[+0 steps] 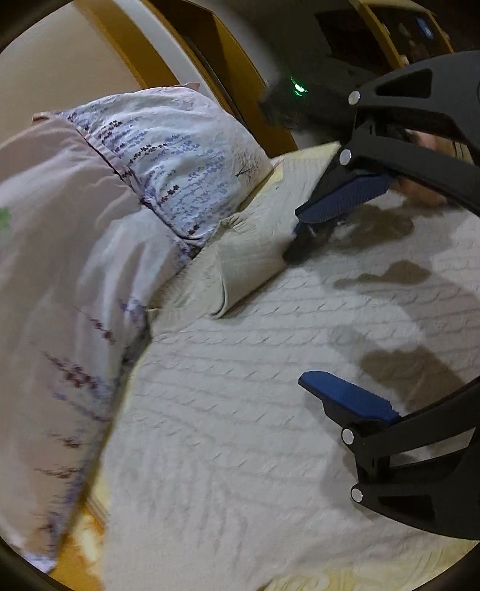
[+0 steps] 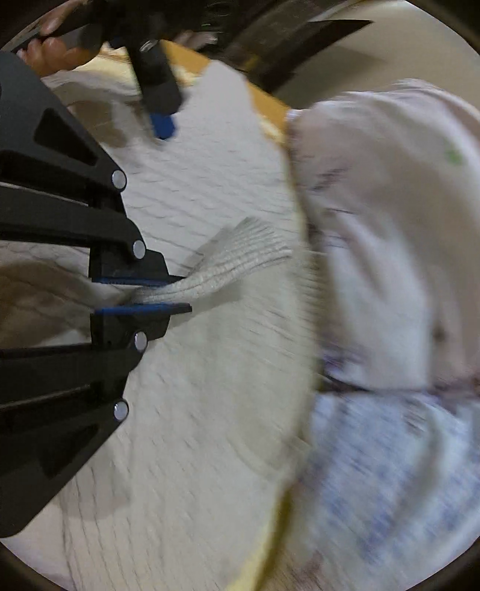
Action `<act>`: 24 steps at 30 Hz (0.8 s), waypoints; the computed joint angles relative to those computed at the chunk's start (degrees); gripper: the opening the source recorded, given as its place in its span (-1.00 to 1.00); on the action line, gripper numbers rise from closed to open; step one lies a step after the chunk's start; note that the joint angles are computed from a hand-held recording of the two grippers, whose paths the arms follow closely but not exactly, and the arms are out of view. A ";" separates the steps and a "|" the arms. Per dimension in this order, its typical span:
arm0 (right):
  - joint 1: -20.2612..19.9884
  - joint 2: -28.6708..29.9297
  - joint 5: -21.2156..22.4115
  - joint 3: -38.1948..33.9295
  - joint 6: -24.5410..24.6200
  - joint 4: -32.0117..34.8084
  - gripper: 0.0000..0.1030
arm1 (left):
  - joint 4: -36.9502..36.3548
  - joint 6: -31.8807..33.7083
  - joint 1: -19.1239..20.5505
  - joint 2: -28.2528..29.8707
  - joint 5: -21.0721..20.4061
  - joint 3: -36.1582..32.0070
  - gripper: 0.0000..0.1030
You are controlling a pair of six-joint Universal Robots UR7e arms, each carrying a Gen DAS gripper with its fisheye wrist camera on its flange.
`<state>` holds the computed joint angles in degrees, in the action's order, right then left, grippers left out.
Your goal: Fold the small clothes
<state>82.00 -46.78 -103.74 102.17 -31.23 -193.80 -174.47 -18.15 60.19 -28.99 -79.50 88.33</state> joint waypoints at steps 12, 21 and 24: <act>-19.62 -21.96 27.40 21.26 28.39 -4.40 -0.12 | 4.27 -6.26 0.68 4.14 -2.98 -6.21 0.25; -23.58 -20.08 26.18 20.44 37.87 -12.69 -0.33 | 8.13 -6.70 1.00 7.50 -2.81 -12.06 -0.68; -23.25 -19.00 23.40 18.91 39.18 -16.38 -0.67 | 8.00 -4.81 0.63 8.38 -0.85 -13.66 -0.84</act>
<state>58.75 -65.79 -80.33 121.08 7.95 -210.17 -166.46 -22.96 60.82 -20.61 -80.36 74.67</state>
